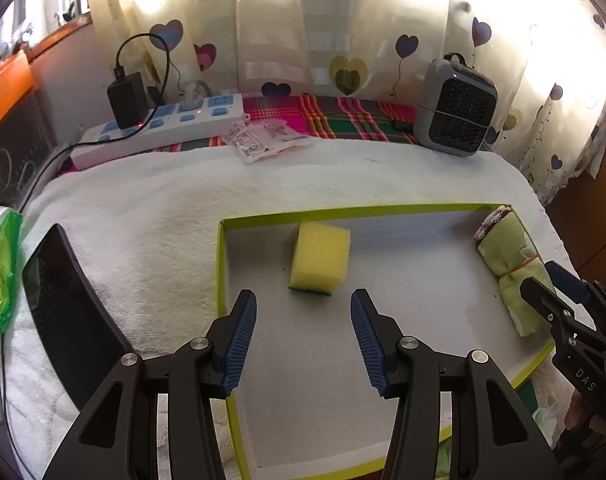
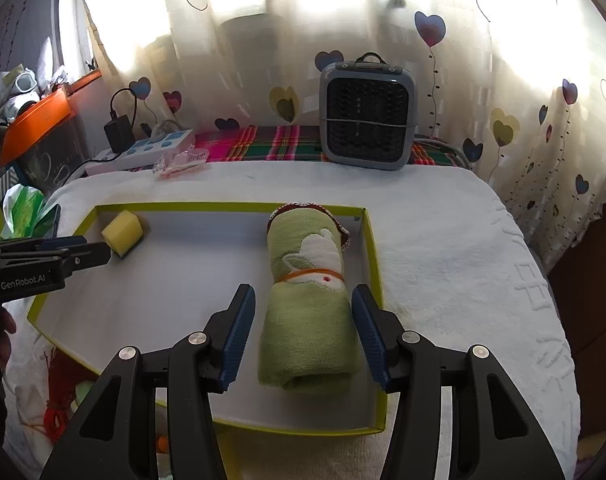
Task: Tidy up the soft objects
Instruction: 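Withdraw both open tools from the box toward the white cloth bundles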
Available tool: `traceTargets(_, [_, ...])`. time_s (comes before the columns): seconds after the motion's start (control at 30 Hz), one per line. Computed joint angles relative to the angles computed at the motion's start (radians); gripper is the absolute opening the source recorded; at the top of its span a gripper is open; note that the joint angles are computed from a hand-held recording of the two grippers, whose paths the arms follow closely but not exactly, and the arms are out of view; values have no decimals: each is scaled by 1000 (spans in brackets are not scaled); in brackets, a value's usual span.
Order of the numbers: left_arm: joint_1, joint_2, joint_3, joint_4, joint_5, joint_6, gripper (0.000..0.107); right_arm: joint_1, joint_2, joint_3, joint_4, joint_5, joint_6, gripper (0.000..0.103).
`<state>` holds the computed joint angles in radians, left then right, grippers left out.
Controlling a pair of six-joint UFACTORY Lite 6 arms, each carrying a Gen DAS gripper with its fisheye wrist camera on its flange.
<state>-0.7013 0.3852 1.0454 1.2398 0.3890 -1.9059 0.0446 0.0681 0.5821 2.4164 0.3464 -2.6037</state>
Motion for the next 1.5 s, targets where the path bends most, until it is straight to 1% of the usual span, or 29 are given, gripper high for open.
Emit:
traceTargets(0.13, [-21,-43,-35,-3,20,-15,48,-1,-44,-29,-17,0,19,52])
traceTargets(0.27, [-51,-105,-88,8,44,-58,48,-15,-106,-65,-88,2,92,52])
traceTargets(0.63, [-183,-296,-262,4,137,-172,48,-85,-290,-197,-314,22,297,52])
traceTargets(0.8, [-266,-387,-346,-9,189,-239,48,-144,-387,-267,-466,56,426,52])
traceTargets(0.93, [-339,-458,-428,-8,232,-326,48,-211,-470,-323,-618,105,539,52])
traceTargets(1.13, [-477,-555,-558,-18,299,-499,48,-371,-567,-398,-826,232,660,52])
traceTargets(1.2, [-528,-589,-600,-23,320,-564,48,-422,-588,-416,-882,274,680,53])
traceTargets(1.23, [-551,-602,-617,-28,333,-592,48,-447,-600,-426,-908,295,687,56])
traceTargets(1.33, [-640,-628,-658,-49,378,-681,48,-546,-628,-456,-979,378,690,56])
traceTargets(1.5, [-742,-633,-708,-52,391,-801,49,-651,-618,-483,-1055,475,667,57])
